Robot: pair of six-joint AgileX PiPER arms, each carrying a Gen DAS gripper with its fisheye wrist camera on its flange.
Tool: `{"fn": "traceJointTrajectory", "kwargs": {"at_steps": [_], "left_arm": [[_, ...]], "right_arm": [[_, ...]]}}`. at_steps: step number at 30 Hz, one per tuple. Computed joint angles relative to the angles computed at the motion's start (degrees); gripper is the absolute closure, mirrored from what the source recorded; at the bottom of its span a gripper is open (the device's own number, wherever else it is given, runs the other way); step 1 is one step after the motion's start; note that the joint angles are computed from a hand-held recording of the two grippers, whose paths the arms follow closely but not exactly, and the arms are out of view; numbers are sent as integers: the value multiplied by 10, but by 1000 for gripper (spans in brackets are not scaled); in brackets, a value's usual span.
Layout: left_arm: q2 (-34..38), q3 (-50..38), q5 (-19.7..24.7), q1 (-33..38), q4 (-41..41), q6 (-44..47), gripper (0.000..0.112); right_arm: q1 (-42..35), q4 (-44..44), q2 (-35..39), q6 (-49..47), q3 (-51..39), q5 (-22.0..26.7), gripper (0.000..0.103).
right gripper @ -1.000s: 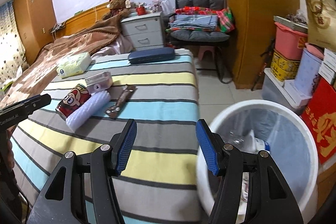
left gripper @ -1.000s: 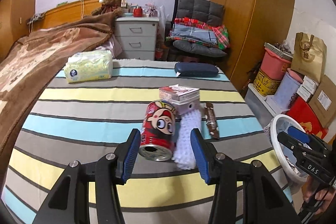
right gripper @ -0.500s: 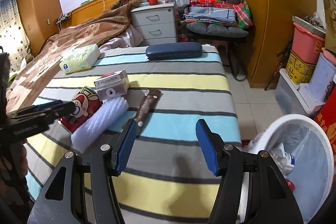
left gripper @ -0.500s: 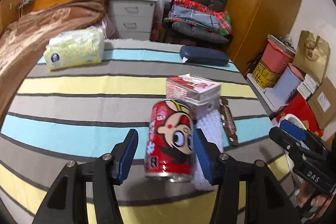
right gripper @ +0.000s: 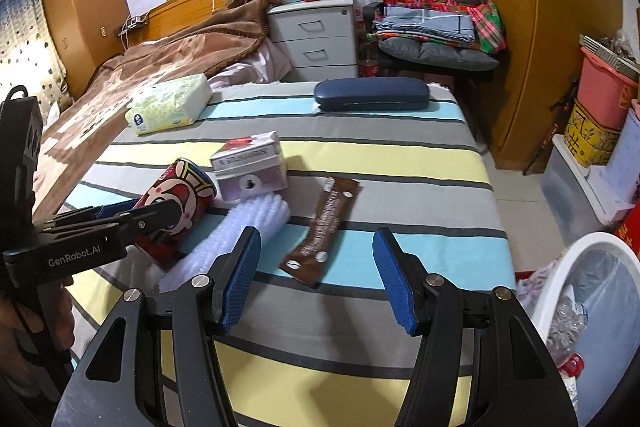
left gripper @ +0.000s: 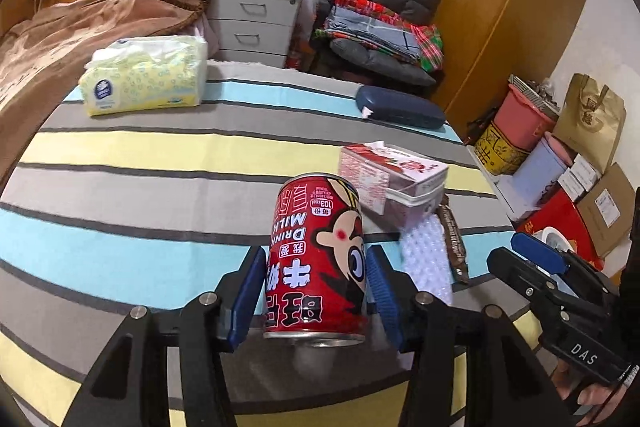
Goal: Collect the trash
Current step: 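Grasp the red Drink Milk can with the left gripper while the right grasps the white foam net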
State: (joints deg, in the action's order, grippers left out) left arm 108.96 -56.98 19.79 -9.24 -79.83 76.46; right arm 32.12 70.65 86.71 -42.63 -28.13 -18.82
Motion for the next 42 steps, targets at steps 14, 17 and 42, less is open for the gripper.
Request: {"fn": "traceJointTrajectory", "kwargs": {"at_steps": [14,17,42], "left_arm": [[-39,70,26,86,-79,102,60],[-44,83,39,106,-92,121,60],[-21,69,17,89,-94,117,60]], "right_arm": [[29,-17,70,40,-63,27,43],[37,38,92,-4,-83,27,43],[50,118,114,-63,-94,16,69]]}}
